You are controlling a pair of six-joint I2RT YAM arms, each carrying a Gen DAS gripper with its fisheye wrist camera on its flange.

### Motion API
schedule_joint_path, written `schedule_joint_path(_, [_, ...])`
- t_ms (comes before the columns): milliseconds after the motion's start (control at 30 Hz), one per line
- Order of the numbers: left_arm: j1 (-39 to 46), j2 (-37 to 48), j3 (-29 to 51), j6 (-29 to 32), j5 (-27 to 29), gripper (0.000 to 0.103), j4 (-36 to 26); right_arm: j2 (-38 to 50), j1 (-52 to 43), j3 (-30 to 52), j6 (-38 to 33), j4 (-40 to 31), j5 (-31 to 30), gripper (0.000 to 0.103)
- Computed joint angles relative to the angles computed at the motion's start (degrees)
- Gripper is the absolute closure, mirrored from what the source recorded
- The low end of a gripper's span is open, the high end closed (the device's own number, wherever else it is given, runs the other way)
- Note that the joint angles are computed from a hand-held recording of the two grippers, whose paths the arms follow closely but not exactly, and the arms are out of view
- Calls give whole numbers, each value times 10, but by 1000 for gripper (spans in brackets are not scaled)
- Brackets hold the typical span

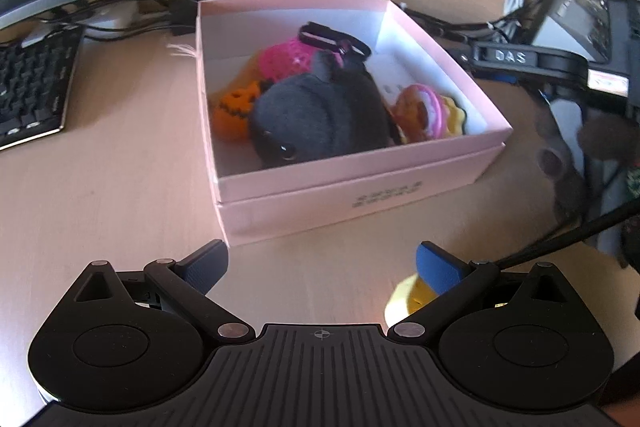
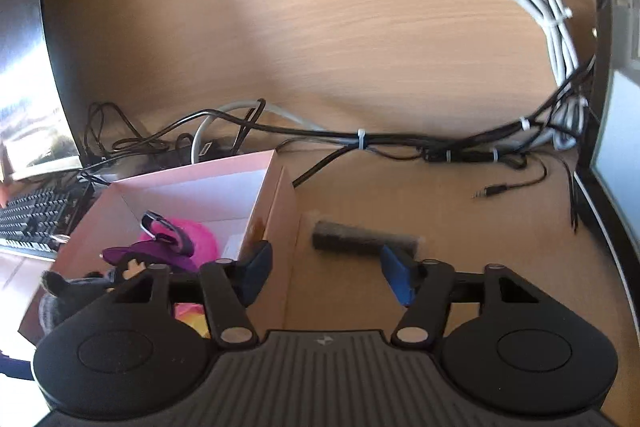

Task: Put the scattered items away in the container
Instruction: 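Move the left gripper to the cheese keychain while the right gripper reaches the black stick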

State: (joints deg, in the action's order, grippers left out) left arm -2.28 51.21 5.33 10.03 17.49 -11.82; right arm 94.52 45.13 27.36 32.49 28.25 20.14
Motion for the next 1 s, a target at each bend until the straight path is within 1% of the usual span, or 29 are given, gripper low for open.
schedule_joint_path(67, [8,3,0,4,2,1,2,-2,-6,7,10,-10,-22,47])
schedule_joint_path(100, [10,8,0,6,0,1,6,1,-4,12,12,-11,-26,52])
schedule_joint_path(133, [10,8,0,5,-5,0,6,7,0,21,9,-14,-26,53])
schedule_joint_path(200, [14,3,-1,4,-15,0,1,18,12,39,-9,-21,-17,54])
schedule_joint_path(267, [28,3,1,12,-6,0,-3,23,19,40,-10,-7,9,46])
schedule_joint_path(300, [33,1,0,13,-4,0,-5,24,20,39,-6,-1,25,31])
schedule_joint_path(333, [38,-1,0,16,-2,0,-7,30,23,34,-9,15,49,22])
schedule_joint_path(367, [42,-1,-1,18,-1,0,-8,39,25,30,-19,31,77,19])
schedule_joint_path(400, [44,3,-2,19,-1,0,-6,48,24,27,-33,41,93,18])
schedule_joint_path(467, [45,15,-2,19,-2,0,0,65,10,22,-53,56,95,18])
schedule_joint_path(533, [44,22,-4,19,-2,0,4,80,-9,18,-58,69,86,18])
schedule_joint_path(733, [29,55,0,13,-3,0,26,115,-49,27,-84,107,23,18])
schedule_joint_path(800, [29,60,2,15,1,0,28,122,-56,37,-88,106,6,18])
schedule_joint_path(933, [30,72,6,19,6,0,34,144,-62,71,-86,92,-7,19])
schedule_joint_path(967, [30,74,6,20,5,0,36,152,-64,83,-89,78,-10,20])
schedule_joint_path(1000, [31,75,6,21,6,0,37,156,-64,90,-92,68,-11,28])
